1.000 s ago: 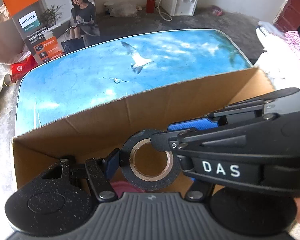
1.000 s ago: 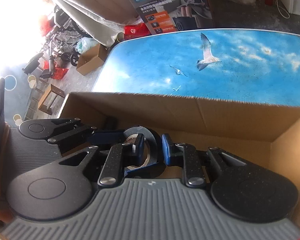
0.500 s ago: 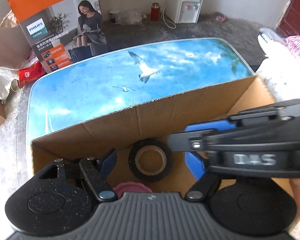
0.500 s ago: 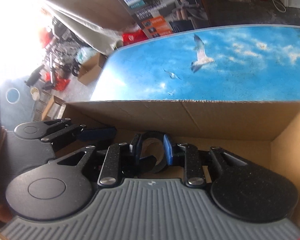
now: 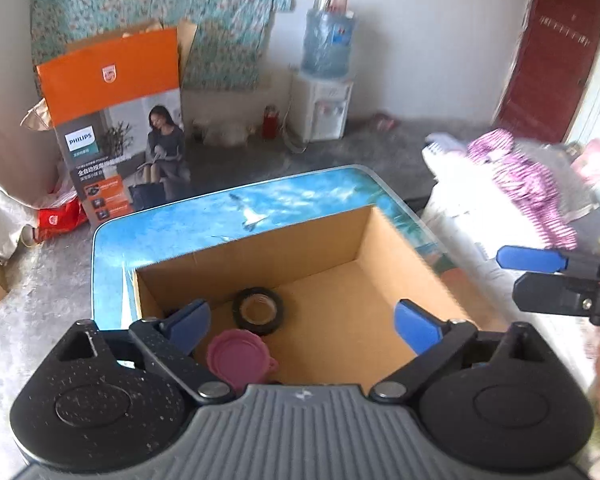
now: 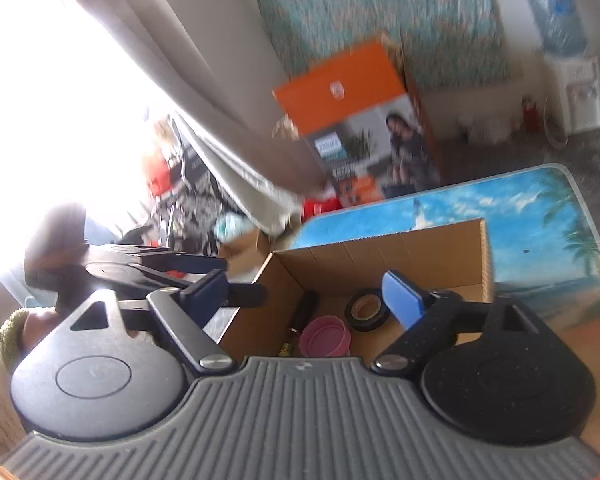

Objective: Organize rigid objects
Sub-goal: 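Move the right gripper back toward the green dropper bottle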

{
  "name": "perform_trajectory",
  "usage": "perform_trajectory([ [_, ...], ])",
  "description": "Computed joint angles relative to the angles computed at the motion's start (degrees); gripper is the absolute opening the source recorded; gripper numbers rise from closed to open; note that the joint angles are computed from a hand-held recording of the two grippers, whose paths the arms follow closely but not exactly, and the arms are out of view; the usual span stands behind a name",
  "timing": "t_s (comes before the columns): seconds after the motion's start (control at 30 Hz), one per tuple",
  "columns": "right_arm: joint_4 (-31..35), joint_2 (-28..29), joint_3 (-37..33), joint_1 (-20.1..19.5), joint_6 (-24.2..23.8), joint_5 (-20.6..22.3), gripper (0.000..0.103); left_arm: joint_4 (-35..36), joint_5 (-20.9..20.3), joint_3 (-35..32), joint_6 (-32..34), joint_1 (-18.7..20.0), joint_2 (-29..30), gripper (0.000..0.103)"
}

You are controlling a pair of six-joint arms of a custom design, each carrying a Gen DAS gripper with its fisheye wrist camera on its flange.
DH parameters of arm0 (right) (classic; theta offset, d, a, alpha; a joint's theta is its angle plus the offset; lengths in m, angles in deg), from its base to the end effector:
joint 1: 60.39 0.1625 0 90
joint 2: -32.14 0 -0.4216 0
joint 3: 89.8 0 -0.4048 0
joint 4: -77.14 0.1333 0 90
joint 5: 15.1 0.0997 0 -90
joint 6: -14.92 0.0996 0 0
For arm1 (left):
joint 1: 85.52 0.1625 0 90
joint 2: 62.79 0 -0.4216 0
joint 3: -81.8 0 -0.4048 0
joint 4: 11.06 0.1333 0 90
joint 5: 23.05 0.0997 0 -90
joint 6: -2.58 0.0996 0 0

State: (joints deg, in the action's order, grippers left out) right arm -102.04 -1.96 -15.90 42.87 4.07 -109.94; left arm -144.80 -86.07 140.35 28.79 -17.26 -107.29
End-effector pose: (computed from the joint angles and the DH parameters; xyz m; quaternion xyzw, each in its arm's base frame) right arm 0.3051 -0.7504 0.1508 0.1723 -0.8914 0.4181 0.0296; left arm -0.1394 -0.8315 0.3320 0.3273 0.8831 -0.2402 0.2350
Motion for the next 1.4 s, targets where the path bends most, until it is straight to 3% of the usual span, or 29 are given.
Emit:
perform_trajectory([
  [0.13, -11.6, -3.1, 10.6, 0.5, -0.4, -4.0, 0.102, -10.4, -1.9, 14.0, 1.5, -0.4, -7.2, 0.100],
  [0.27, -15.8, -3.0, 14.8, 1.7, -3.7, -12.6, 0.102, -18.9, 0.5, 24.6, 4.4, -0.8, -11.2, 0.100],
  [0.43, -18.1, 0.5, 14.3, 3.7, -11.5, -24.5, 0.102, -16.3, -3.5, 29.7, -2.6, 0.8, -13.9, 0.100],
  [0.6, -20.8, 3.3, 13.5, 5.4, -17.6, -30.6, 0.102, -17.2, -6.3, 32.7, -8.0, 1.7, -14.4, 0.100],
  [0.77, -24.4, 4.0, 14.0, 5.8, -21.0, -31.6, 0.102, -22.4, -4.6, 36.0, -4.0, 0.4, -14.0, 0.100],
  [0.93, -28.9, 3.5, 15.3, 5.8, -23.9, -31.8, 0.102, -24.0, -6.4, 36.7, -3.5, 0.2, -13.1, 0.100],
  [1.13, -30.2, -1.0, 21.7, 2.2, -19.1, -20.5, 0.102, -18.8, -9.2, 34.6, -7.1, 1.1, -12.1, 0.102],
  [1.4, -34.2, -1.2, 23.9, 0.0, -13.2, -18.6, 0.102, -20.0, -11.6, 34.5, -6.7, 1.7, -11.6, 0.103],
])
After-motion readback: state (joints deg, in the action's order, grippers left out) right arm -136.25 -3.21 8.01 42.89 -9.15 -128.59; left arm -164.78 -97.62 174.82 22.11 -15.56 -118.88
